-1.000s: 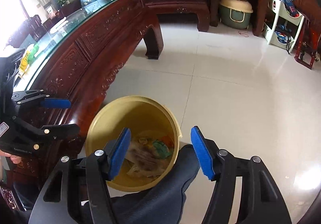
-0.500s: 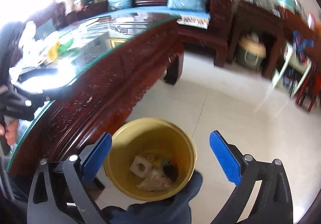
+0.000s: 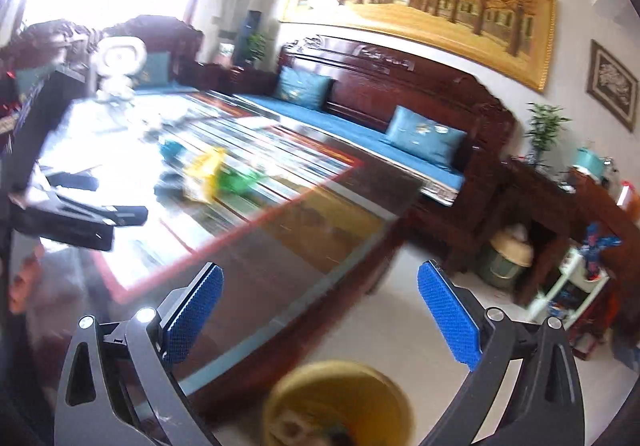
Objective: Collect trash
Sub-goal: 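Move both tools back over the table toward the yellow carton, then grasp the black foam square with the left tool while the right tool grasps the yellow carton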
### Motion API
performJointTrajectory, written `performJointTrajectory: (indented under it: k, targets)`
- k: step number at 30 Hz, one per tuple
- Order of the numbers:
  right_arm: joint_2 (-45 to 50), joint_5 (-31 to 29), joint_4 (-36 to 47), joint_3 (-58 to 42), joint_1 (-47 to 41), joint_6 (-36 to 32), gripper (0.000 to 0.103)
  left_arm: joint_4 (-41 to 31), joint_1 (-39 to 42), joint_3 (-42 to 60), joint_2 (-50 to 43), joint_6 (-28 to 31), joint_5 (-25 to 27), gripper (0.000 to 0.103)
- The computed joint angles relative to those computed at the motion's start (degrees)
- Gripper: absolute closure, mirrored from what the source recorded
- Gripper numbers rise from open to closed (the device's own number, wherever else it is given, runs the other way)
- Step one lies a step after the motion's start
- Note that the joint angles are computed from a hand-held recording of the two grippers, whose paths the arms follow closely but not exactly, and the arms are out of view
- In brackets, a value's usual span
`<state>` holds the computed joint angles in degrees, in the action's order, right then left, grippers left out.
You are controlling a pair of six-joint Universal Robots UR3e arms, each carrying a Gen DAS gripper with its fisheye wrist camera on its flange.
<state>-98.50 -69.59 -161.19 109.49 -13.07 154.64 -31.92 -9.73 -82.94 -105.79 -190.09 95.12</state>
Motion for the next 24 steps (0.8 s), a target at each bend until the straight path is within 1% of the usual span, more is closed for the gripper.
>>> performJointTrajectory:
  k: [3,4,7,8,9,11,14,16,17,18,22,24]
  targets:
    - [4.71,-1.36,1.77,-5.73,4.57,3.87,0.008,9.39,4.39,-10.16,5.27,0.11,-0.02,0.004]
    - [6.61,-1.70,2.81,-8.12,6.18,5.24,0.008,11.71,5.02,-11.96,5.90,-0.11,1.23,0.004]
    - [12.29,-0.42,6.24,-14.95,9.24,8.38,0.008,14.26,7.07,-13.80,6.82,0.16,4.16,0.004]
    - [13.46,-1.76,6.36,-16.21,10.90,9.58,0.008,13.74,8.01,-13.54,6.90,0.27,4.17,0.004]
    - [15.91,-3.77,6.65,-18.85,12.95,10.67,0.008,12.74,9.45,-13.17,6.94,0.37,3.11,0.004]
    - [19.53,-7.45,7.27,-22.83,16.44,11.47,0.009,11.58,13.21,-13.89,7.94,2.06,-2.79,0.004]
    - [25.31,-9.02,9.59,-30.12,19.80,12.37,0.009,9.99,16.27,-12.23,6.48,3.48,-9.12,0.004]
    - [28.97,-9.90,11.27,-34.91,21.48,12.63,0.010,9.10,16.70,-9.73,4.16,4.30,-10.90,0.004]
    - [30.61,-10.18,11.89,-37.17,21.90,13.08,0.010,8.43,16.78,-8.09,2.72,4.99,-11.69,0.004]
    - [32.89,-10.10,13.51,-40.63,22.25,13.54,0.011,8.19,16.25,-6.94,1.48,4.95,-11.39,0.004]
    - [40.55,-7.80,22.03,-53.37,22.19,14.24,0.026,4.81,15.73,-0.57,-3.64,5.30,-10.54,0.004]
    - [45.64,-8.80,26.40,-61.61,22.71,14.17,0.026,3.41,15.63,1.94,-5.56,5.17,-9.74,0.004]
